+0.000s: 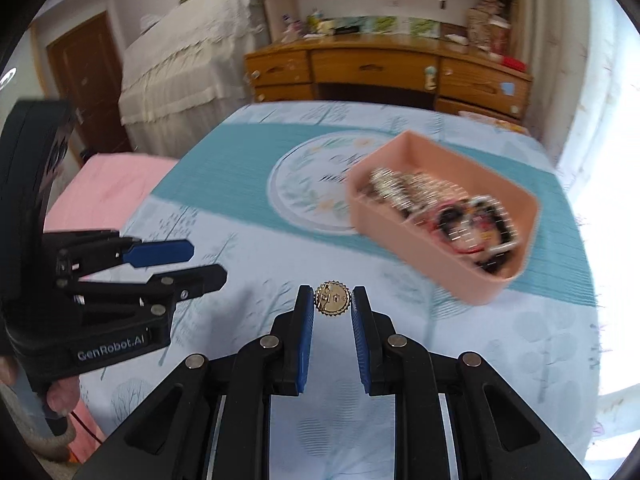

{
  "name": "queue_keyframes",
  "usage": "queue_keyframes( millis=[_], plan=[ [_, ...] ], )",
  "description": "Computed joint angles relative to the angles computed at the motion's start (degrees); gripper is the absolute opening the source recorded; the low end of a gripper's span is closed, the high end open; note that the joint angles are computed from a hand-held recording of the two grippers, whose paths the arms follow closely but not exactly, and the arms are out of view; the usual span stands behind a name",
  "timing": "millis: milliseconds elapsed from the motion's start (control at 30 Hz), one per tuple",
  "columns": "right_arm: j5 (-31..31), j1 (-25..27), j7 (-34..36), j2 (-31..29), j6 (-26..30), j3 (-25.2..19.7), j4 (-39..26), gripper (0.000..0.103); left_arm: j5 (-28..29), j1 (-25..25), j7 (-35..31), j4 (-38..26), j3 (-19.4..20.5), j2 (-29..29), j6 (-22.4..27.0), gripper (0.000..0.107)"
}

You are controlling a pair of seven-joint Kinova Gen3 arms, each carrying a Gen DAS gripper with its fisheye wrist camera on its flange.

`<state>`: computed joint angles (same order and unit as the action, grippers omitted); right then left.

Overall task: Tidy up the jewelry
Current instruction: 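Carry the gold coin pendant with the right gripper into the pink box and release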

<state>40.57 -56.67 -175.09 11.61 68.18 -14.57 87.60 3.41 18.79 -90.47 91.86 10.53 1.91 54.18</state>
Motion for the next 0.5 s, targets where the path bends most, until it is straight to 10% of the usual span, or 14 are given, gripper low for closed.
queue_keyframes(
  millis=[300,500],
  plan=[
    [-1.1,10.1,7.5,-8.2,3.7,0.3,-2.0,0.019,-6.5,5.4,7.7,-17.8,0.8,8.7,4.6,0.038],
    [-8.0,18.3,14.0,-9.7,-0.1,1.5,-2.3,0.019,-7.6,8.3,10.4,-26.0,-0.4,14.7,6.8,0.064]
  ],
)
